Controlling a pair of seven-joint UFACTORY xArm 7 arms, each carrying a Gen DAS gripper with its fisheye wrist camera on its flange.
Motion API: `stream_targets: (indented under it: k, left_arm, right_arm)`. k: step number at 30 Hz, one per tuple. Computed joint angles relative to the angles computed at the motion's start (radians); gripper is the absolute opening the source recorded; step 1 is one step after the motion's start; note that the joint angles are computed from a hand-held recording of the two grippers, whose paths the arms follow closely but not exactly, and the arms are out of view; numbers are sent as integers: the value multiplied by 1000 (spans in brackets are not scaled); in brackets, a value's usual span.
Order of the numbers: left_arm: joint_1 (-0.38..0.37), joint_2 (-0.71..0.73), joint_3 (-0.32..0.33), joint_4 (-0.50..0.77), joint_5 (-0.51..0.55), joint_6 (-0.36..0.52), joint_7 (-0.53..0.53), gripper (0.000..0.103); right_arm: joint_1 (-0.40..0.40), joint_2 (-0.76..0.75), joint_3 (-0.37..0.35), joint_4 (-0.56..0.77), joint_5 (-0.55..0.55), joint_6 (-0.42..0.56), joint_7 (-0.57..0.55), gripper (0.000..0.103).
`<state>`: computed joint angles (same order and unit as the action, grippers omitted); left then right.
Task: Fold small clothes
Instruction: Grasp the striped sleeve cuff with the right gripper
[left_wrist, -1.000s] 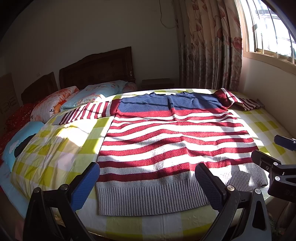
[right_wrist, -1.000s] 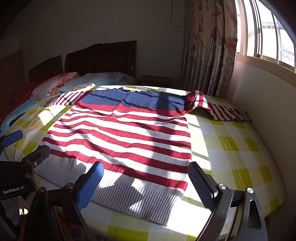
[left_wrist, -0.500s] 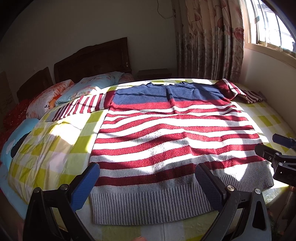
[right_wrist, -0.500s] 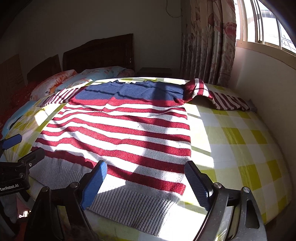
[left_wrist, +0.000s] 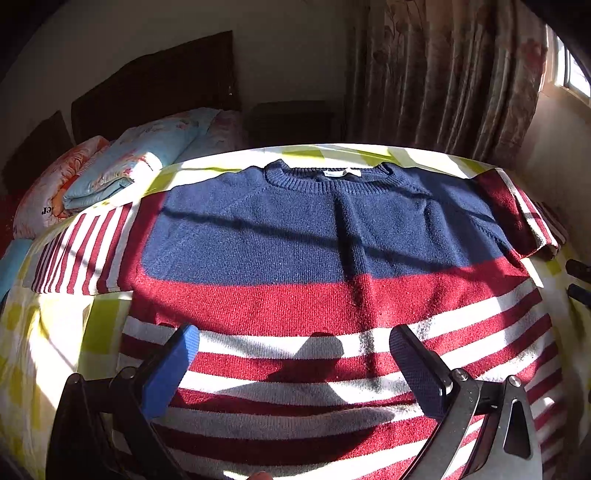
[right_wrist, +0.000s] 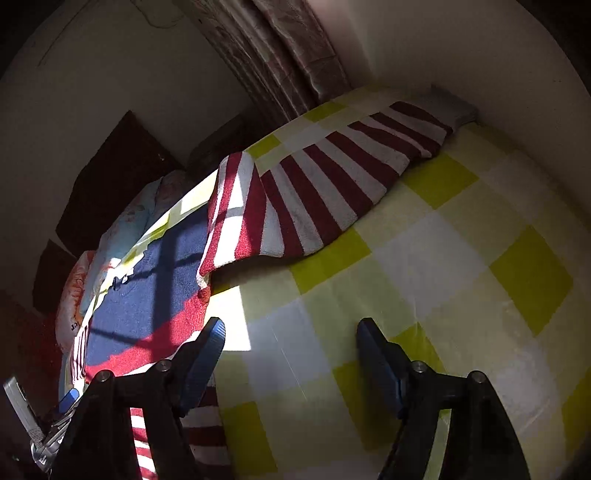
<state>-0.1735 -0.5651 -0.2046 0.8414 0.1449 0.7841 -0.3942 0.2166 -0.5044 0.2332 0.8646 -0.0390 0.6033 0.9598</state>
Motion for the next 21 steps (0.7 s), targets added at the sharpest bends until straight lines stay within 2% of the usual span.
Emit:
stream_targets:
  k: [2, 5, 6, 7, 9, 11, 12, 14, 16, 19, 21]
  left_arm:
    - [-5, 31, 15, 3, -31, -9, -8, 103]
    - [-4, 21, 13, -43, -33, -57, -24, 103]
    - [-6, 19, 10, -44, -28, -56, -20, 103]
    - [-10, 19, 12, -44, -29, -53, -13, 103]
    - [-19, 9, 24, -60, -39, -70, 3, 103]
    - [-26, 2, 32, -69, -50, -79, 19, 103]
    - [-27, -1, 33, -70, -55, -78, 23, 103]
    - [-23, 1, 30, -67, -59, -76, 21, 103]
    - [-13, 9, 21, -57, -54, -67, 8, 103]
    - [-10, 20, 20, -46, -50, -59, 4, 103]
    - [-10, 25, 20, -41, -48, -56, 5, 103]
  right_arm:
    - [4, 37, -43, 14, 42, -45, -12, 71]
    - [85, 97, -143, 7, 212, -190, -110, 70]
    - [99, 117, -161, 12, 256, -222, -134, 66]
    - [81, 133, -156, 22, 257, -232, -116, 62]
    - [-43, 132, -76, 29, 163, -210, 34, 46]
    - [-125, 111, -29, 14, 84, -201, 166, 40]
    - [-160, 105, -9, 21, 32, -171, 211, 36]
    - [-205, 116, 21, 68, -79, -76, 257, 36]
    - [-241, 158, 57, 156, -216, 68, 283, 36]
    - [-242, 268, 85, 303, -388, 266, 234, 37]
    - [-240, 377, 137, 435, -517, 435, 202, 38]
